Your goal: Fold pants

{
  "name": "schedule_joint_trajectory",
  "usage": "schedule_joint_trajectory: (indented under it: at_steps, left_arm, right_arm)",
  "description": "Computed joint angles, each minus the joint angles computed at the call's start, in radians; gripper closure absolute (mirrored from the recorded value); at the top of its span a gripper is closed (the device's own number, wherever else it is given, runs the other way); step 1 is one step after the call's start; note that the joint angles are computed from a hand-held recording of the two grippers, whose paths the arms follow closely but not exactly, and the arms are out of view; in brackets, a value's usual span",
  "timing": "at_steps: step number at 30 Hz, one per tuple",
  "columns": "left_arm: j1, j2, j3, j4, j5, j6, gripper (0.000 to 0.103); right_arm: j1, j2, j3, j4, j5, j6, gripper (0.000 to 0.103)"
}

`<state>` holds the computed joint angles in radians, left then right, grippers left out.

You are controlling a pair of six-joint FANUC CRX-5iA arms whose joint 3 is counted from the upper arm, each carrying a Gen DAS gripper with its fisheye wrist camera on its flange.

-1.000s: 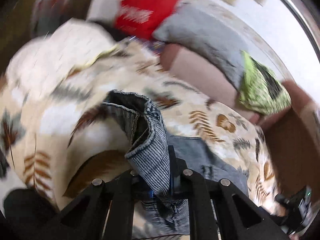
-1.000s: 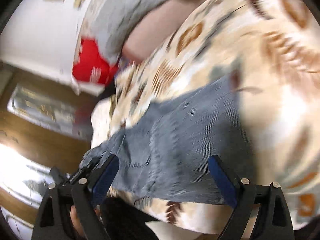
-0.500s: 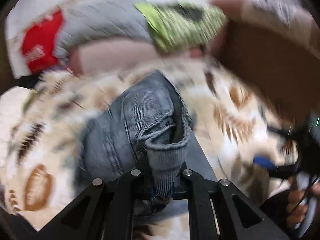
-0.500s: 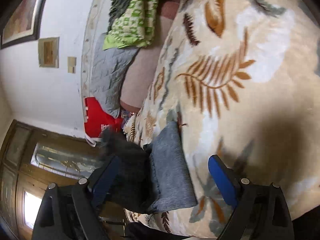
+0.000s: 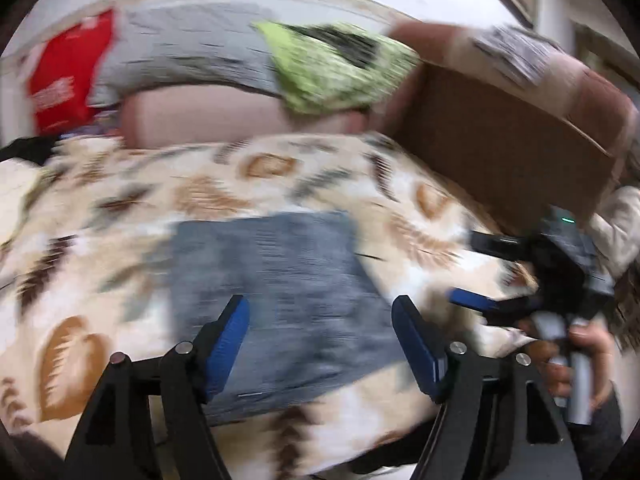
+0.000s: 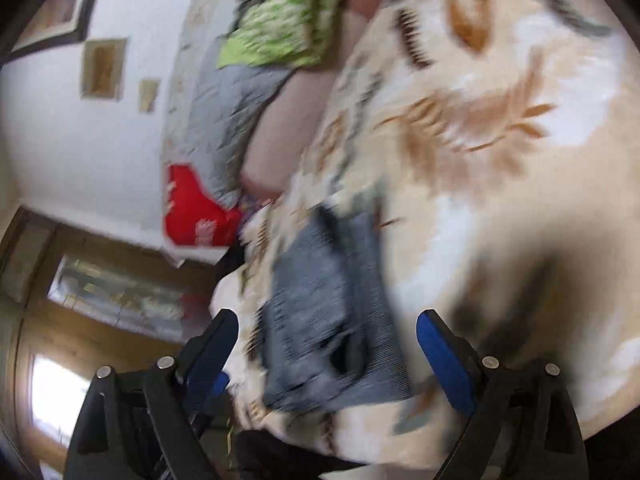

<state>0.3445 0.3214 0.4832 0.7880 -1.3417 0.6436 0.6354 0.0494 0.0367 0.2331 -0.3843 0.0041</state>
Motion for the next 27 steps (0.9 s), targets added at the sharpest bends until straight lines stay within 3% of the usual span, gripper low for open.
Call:
schedule_joint_trajectory:
  at_steps: [3,6,9,10,12,14,18,20,24,25,27]
  left_arm:
    - [0.043,0.048,0.067,-0.065,0.031,0.097,0.029]
    - [0.079,0.129,0.166,-0.096,-0.023,0.237,0.029]
    - [0.077,0.146,0.171,-0.101,-0.007,0.263,0.029]
    - [0.075,0.160,0.190,-0.110,-0.021,0.275,0.029]
    - [0.069,0.173,0.195,-0.097,-0.021,0.274,0.029]
    - [0.058,0.174,0.188,-0.098,0.002,0.280,0.029]
    - [0.022,0.193,0.187,-0.128,0.027,0.270,0.029]
    - [0.010,0.197,0.185,-0.160,0.017,0.256,0.029]
    - [0.007,0.173,0.124,-0.159,0.042,0.211,0.027]
    - [0.008,0.169,0.115,-0.154,0.050,0.203,0.026]
    - [0.009,0.174,0.120,-0.155,0.047,0.210,0.025]
  right_arm:
    - [0.011,0.059,0.152,-0.241,-0.021,0.263,0.010]
    - [0.002,0.126,0.267,-0.426,-0.065,0.400,0.010]
    - [0.010,0.185,0.278,-0.326,-0.210,0.240,0.013]
    - [0.008,0.185,0.261,-0.328,-0.216,0.174,0.025]
    - [0.012,0.155,0.213,-0.298,-0.174,0.081,0.026]
    - [0.031,0.174,0.282,-0.218,-0.283,0.076,0.025]
    - [0.039,0.212,0.385,-0.202,-0.352,0.115,0.025]
    - [0.028,0.250,0.444,-0.237,-0.421,0.116,0.025]
    - [0.013,0.289,0.472,-0.285,-0.444,0.078,0.027]
    - [0.015,0.293,0.474,-0.280,-0.442,0.072,0.033]
    - [0.018,0.325,0.531,-0.260,-0.525,0.090,0.070]
